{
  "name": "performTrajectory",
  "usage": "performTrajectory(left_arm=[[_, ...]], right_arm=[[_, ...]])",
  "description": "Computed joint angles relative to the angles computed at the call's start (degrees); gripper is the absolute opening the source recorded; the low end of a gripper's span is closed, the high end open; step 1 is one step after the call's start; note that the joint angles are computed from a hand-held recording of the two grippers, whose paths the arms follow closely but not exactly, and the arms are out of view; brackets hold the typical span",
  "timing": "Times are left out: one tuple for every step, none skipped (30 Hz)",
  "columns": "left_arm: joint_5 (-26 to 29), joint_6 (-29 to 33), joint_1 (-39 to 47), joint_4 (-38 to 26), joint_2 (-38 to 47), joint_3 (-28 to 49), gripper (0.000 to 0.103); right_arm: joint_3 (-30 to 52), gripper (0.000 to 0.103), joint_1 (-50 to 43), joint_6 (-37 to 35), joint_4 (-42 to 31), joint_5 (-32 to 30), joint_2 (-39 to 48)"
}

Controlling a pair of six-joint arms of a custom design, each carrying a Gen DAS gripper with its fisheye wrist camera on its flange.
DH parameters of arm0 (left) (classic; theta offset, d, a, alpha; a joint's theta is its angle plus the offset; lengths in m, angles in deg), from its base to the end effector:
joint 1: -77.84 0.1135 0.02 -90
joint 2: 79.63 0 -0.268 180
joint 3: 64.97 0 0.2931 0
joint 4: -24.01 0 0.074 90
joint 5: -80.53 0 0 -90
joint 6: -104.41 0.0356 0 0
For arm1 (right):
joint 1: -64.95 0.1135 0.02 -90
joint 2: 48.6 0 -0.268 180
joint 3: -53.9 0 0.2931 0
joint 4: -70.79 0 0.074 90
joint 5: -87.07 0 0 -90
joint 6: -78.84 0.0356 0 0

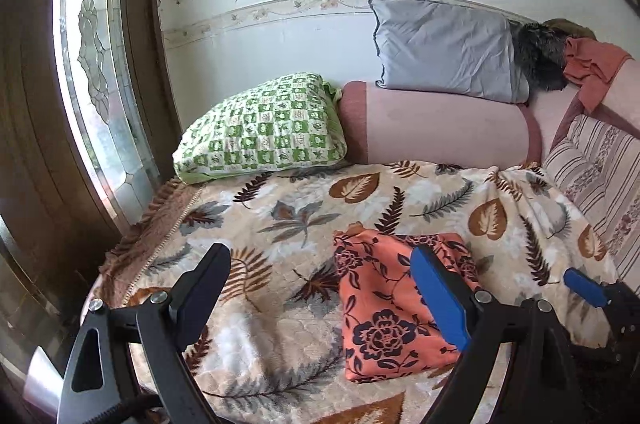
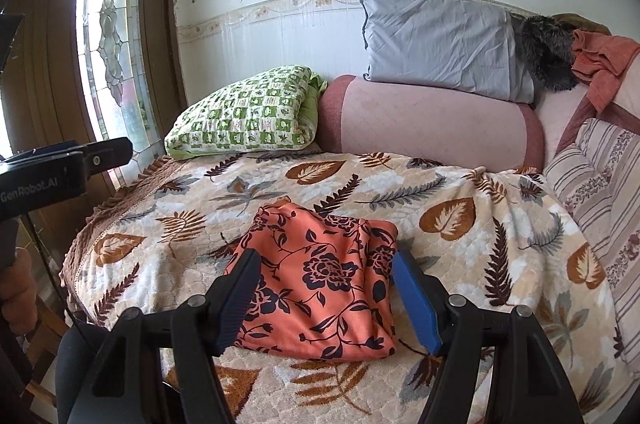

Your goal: Fold small clothes

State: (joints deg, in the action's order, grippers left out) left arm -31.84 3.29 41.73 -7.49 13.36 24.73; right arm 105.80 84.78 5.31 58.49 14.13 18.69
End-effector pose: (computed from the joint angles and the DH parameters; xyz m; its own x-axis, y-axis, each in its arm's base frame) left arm 0.3428 -0.2333 0.3033 -0.5087 0.1503 -0.8477 0.1981 0.9787 0.0547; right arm 0.2808 0.0902 0.2327 -0.4419 0.1288 -0.8878 0.0473 0.9916 0.1203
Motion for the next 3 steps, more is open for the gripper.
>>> performTrajectory(left_arm=[[0.89, -0.25, 0.27, 0.53, -0.03, -0.19, 0.091], [1.76, -0.59, 0.63, 0.98, 0.15, -0.16, 0.091], [2.27, -0.75, 0.9, 0.98, 0.59, 0.16, 0.091]], right_arm=[[0.0, 0.072, 0.0, 0.0, 0.0, 0.0, 0.0], [0.04, 0.072, -0.27, -0.19, 0.2, -0.45, 0.17], [0.1, 0.072, -0.89, -0.44, 0.47, -0.97, 0.51]])
